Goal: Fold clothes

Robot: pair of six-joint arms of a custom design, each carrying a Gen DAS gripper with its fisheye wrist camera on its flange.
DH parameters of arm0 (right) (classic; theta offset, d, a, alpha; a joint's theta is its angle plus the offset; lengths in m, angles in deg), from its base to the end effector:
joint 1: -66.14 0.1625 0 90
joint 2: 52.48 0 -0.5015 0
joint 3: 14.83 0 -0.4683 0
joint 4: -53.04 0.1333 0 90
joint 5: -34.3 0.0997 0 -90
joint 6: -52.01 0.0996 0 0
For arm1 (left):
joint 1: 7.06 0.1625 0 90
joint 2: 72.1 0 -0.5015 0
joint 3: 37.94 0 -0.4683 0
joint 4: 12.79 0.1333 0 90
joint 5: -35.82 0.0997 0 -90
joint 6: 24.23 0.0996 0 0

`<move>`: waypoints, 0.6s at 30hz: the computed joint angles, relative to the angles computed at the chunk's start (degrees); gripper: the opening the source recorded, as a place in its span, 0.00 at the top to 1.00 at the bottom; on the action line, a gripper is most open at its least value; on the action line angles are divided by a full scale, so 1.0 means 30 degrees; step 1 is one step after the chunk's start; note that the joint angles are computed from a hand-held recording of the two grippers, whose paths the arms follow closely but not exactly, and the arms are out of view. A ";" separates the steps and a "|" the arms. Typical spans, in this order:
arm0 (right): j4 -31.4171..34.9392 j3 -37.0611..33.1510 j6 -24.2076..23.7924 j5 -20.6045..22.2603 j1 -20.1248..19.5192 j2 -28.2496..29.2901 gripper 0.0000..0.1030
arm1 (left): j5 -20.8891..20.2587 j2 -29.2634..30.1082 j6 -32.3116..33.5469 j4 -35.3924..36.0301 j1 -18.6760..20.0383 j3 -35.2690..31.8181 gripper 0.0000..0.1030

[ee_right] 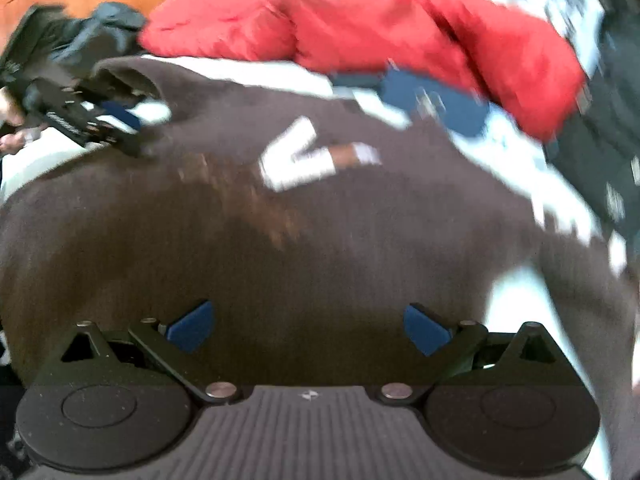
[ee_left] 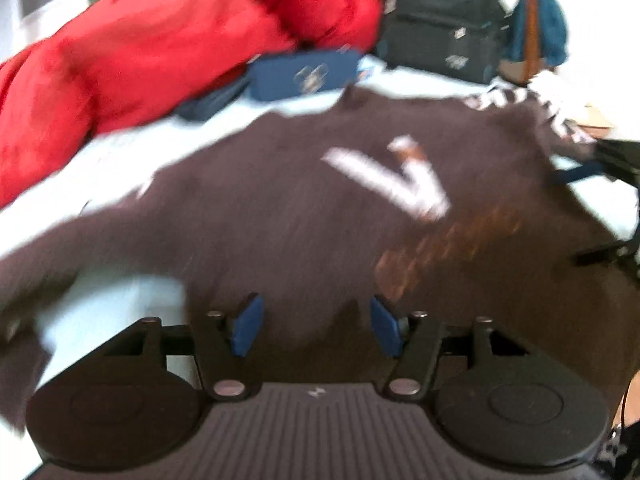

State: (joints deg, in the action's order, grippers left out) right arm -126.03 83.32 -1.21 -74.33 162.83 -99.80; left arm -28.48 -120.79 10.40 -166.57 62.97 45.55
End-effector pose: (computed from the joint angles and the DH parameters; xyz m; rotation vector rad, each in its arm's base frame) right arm 0.1908 -0.7554 0.1557 1.1319 -2.2504 0.6380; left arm -0.1232 -0.8557 0.2417 1.0470 2.3598 -0.5856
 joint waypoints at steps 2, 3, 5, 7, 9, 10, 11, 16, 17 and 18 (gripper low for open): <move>0.1004 -0.1536 -0.0725 0.0664 0.0094 0.0894 0.00 | -0.0717 0.0882 0.0582 0.0359 0.0037 -0.1043 0.41; 0.1376 -0.2326 -0.0613 0.0534 0.0113 0.1418 0.00 | -0.0826 0.1349 0.0914 0.0398 0.0056 -0.1527 0.41; 0.2154 -0.3928 -0.0365 0.0208 0.0145 0.2457 0.00 | -0.0404 0.2344 0.1548 0.0177 0.0121 -0.2443 0.40; 0.2855 -0.5110 0.0222 -0.0781 0.0074 0.3229 0.00 | 0.0307 0.3144 0.1339 0.0380 0.0288 -0.3360 0.31; 0.3917 -0.5409 0.1573 -0.0137 -0.0360 0.3152 0.00 | -0.0026 0.3439 0.0075 0.0999 0.0588 -0.4064 0.27; 0.4328 -0.5494 0.2120 0.0142 -0.0549 0.3090 0.00 | -0.0149 0.3424 0.0032 0.1091 0.0659 -0.4154 0.27; 0.4138 -0.5165 0.2096 0.0077 -0.0582 0.2855 0.00 | -0.0053 0.3382 0.0421 0.1011 0.0671 -0.4117 0.27; 0.3048 -0.2327 0.2735 -0.2080 -0.0292 0.0980 0.00 | 0.0017 0.2883 0.0706 0.0916 0.0925 -0.3820 0.26; 0.2715 -0.1482 0.2814 -0.2437 -0.0299 0.0429 0.00 | -0.0015 0.2763 0.0707 0.0857 0.1001 -0.3737 0.26; 0.2473 -0.0711 0.2812 -0.2678 -0.0363 -0.0095 0.00 | -0.0002 0.2644 0.0667 0.0777 0.1061 -0.3635 0.26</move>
